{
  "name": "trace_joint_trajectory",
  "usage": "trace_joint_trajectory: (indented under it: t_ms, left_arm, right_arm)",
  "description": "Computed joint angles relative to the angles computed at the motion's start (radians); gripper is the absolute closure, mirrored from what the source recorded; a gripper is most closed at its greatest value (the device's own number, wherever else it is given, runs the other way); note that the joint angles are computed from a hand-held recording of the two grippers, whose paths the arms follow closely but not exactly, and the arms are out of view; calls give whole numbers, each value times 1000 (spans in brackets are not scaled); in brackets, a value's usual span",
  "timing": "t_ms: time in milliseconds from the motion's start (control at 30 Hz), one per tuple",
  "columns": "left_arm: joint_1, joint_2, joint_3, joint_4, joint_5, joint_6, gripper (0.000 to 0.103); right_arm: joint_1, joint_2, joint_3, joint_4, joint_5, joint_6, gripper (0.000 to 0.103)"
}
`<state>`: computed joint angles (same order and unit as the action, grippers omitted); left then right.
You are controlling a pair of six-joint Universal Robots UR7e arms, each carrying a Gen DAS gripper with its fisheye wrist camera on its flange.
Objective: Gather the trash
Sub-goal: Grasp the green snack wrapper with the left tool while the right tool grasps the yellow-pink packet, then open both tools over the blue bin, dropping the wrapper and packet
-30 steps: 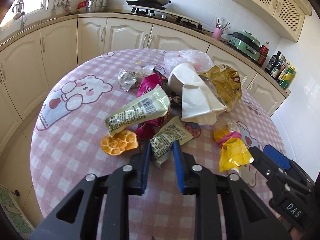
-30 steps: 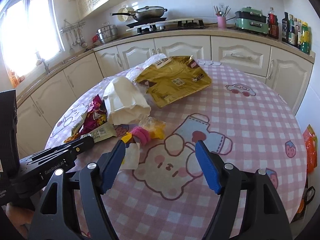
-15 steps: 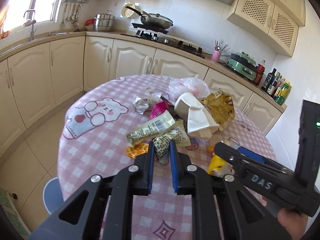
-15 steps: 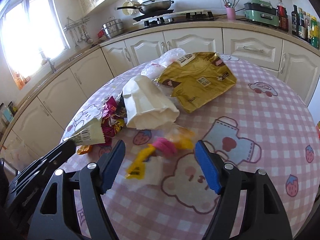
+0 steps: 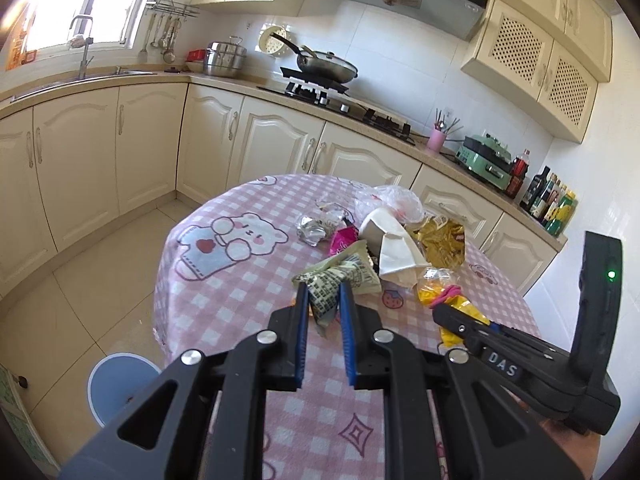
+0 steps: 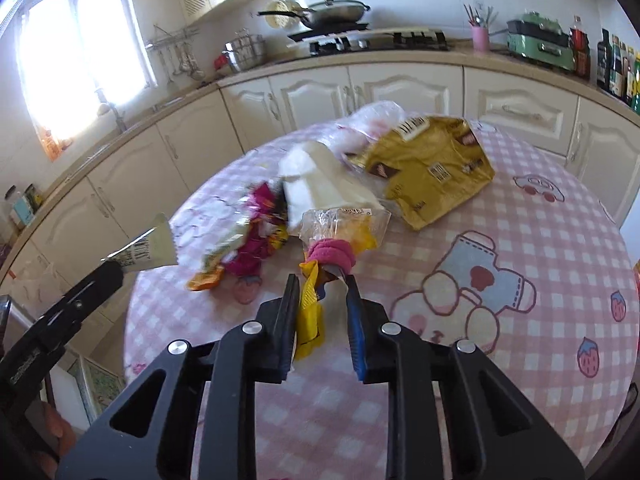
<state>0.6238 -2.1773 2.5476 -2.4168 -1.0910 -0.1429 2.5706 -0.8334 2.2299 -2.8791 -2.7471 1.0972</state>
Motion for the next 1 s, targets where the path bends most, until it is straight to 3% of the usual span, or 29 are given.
trace_joint_trajectory:
  t_ms: [67, 300, 400, 533, 800, 1000]
  left_arm:
    - [8, -39, -9, 26, 2, 2, 89]
    - [100, -144, -53, 90, 27, 40, 89]
    - [185, -160, -74, 85, 28, 79, 89]
    - [333, -147, -103, 43, 20, 146, 89]
    - [682, 3, -162, -130, -50, 308, 89]
    - [863, 161, -213, -231, -99, 368, 89]
  right_arm:
    - [21, 20, -23, -26, -5, -36, 82]
    - [52, 183, -193, -262, 68, -364, 82]
    - [35, 255, -265, -336, 155, -486, 82]
    - [-4, 350, -366, -356, 262, -588, 82]
    - [-91, 531, -558, -283, 448, -672, 82]
    - [-127, 618, -663, -209, 470, -696, 82]
